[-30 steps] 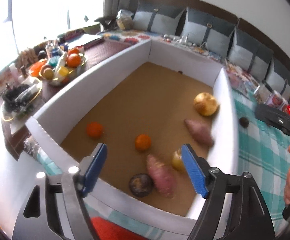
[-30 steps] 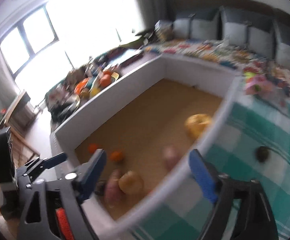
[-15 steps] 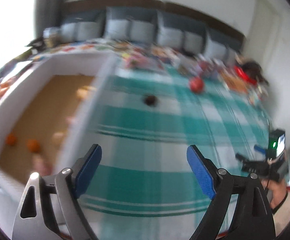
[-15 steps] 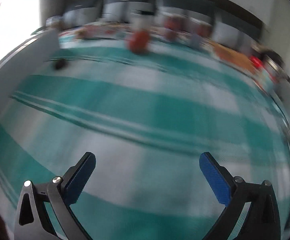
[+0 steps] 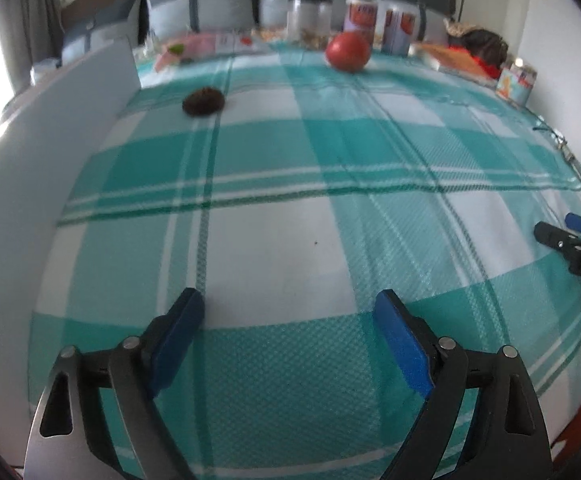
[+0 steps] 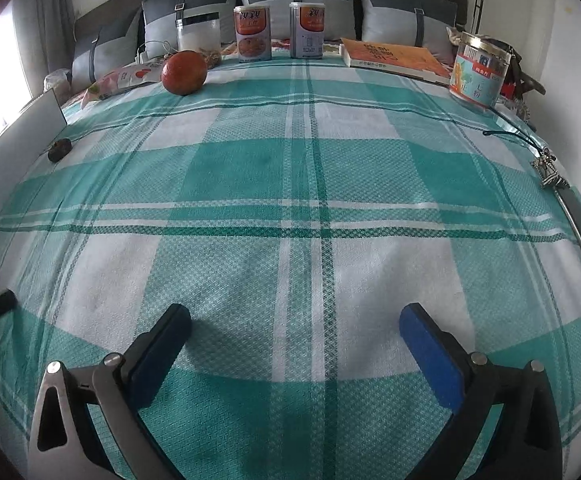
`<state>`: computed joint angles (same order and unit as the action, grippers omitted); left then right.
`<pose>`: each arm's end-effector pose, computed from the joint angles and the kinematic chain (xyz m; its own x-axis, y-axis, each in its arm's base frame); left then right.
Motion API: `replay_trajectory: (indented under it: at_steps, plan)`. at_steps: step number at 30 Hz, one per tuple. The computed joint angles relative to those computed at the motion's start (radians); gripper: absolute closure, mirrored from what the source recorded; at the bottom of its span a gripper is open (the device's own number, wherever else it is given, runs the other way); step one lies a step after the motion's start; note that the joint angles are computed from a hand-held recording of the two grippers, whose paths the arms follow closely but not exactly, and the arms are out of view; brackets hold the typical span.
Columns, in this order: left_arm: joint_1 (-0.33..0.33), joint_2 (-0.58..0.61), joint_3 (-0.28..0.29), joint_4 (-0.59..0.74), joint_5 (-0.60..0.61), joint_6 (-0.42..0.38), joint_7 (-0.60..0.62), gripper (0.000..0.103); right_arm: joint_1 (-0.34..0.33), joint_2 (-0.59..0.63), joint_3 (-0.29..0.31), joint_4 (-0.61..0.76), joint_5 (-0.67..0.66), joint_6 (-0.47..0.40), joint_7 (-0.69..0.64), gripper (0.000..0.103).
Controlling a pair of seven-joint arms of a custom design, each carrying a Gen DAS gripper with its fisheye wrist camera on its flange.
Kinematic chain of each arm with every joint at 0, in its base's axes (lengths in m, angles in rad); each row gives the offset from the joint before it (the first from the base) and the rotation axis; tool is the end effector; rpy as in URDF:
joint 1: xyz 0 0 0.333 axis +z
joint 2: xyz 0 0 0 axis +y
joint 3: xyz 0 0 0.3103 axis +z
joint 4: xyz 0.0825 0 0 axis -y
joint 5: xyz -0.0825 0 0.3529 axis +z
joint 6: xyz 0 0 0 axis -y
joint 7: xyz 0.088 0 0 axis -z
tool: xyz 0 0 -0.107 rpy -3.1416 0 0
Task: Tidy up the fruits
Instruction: 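Lower the left gripper and grasp the dark shriveled fruit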
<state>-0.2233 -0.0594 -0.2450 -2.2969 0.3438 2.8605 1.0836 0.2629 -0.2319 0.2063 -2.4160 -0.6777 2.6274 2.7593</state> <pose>0.4589 -0.2546 0.4550 -0.2832 -0.9591 0.0039 -0.7670 0.2240 -0.6013 0.4093 0.2278 0.4520 -0.1801 -0.9834 -0.0203 -0.7862 0.1563 -0.5978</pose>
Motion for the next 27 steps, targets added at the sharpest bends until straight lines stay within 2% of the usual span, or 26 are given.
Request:
replay_trajectory:
  at_steps: [4,7,10,13,16,19,21,22,23,27]
  plan:
    - [-0.01,0.008,0.012,0.012,-0.087,-0.007,0.101,0.011,-0.001,0.003,-0.002,0.002,-0.001,0.001,-0.002,0.0]
    - [-0.002,0.066,0.027,0.092,-0.138,-0.027,0.179,0.011,-0.001,0.002,-0.003,0.001,0.0,0.001,-0.004,0.0]
    - [0.015,0.172,0.057,0.243,-0.109,-0.043,0.139,0.011,-0.001,0.003,-0.002,0.003,-0.001,0.0,-0.002,0.0]
    - [0.031,0.305,0.074,0.428,-0.162,-0.07,0.14,0.011,0.0,0.003,-0.002,0.003,-0.001,0.0,-0.002,0.0]
    - [0.012,0.442,0.109,0.619,-0.146,-0.124,0.115,0.013,0.0,0.004,-0.002,0.004,-0.001,-0.001,-0.002,0.0]
    - [-0.008,0.527,0.131,0.729,-0.129,-0.147,0.101,0.013,0.0,0.004,-0.002,0.005,-0.001,-0.001,-0.002,0.0]
    - [-0.011,0.559,0.132,0.766,-0.124,-0.149,0.117,0.029,0.0,0.005,-0.002,0.005,-0.001,-0.002,-0.002,0.0]
    - [-0.01,0.569,0.128,0.78,-0.125,-0.163,0.135,0.056,0.001,0.005,-0.002,0.005,-0.001,-0.002,-0.002,0.0]
    - [-0.026,0.566,0.144,0.772,-0.098,-0.155,0.134,0.057,0.001,0.005,-0.003,0.005,-0.001,-0.002,-0.002,0.0]
    - [-0.008,0.505,0.123,0.679,-0.113,-0.108,0.168,0.058,0.0,0.002,-0.002,0.0,-0.004,0.001,0.002,0.0]
